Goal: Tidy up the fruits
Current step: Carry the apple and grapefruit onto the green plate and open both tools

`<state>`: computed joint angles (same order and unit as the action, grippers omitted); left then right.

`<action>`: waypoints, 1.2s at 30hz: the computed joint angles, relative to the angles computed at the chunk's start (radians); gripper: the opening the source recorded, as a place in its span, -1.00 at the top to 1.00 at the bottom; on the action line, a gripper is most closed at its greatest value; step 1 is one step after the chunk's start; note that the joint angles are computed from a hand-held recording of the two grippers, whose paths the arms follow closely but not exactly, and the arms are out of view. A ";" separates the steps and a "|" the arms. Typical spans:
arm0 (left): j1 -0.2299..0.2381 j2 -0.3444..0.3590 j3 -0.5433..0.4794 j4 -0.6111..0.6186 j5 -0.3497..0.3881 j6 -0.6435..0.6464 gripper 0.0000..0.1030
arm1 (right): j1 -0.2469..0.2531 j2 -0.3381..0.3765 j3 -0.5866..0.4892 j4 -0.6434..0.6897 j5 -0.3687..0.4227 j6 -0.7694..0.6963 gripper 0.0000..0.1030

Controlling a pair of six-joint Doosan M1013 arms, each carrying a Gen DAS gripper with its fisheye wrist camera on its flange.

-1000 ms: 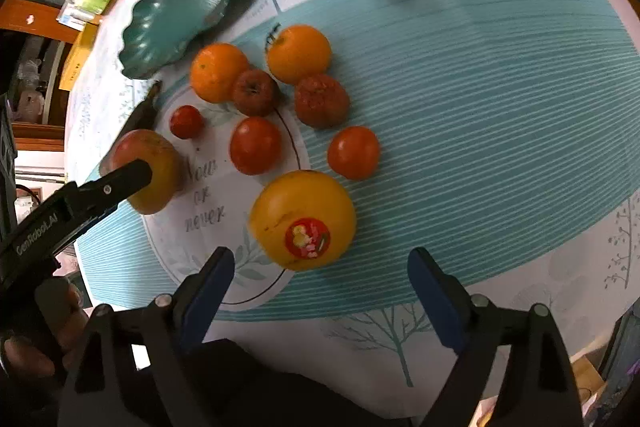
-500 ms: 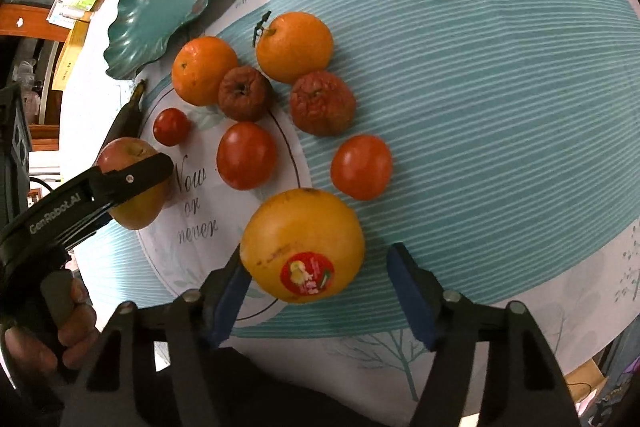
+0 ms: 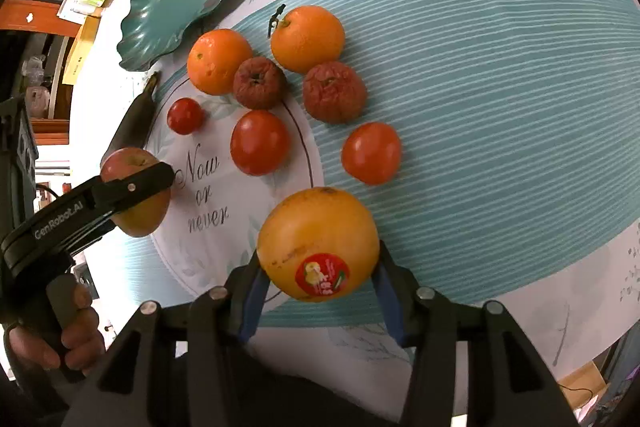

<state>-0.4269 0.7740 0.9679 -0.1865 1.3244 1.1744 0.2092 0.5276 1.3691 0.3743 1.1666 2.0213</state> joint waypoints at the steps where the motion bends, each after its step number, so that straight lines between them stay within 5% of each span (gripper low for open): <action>1: 0.000 -0.010 0.009 0.006 -0.005 -0.004 -0.31 | -0.006 -0.013 0.017 0.003 -0.006 -0.011 0.05; 14: 0.020 -0.060 -0.020 0.119 -0.091 -0.006 -0.31 | -0.019 -0.043 -0.028 -0.097 -0.089 -0.065 0.05; 36: 0.042 0.135 -0.392 0.110 -0.011 -0.015 -0.31 | -0.035 0.124 -0.308 -0.101 -0.213 -0.230 0.05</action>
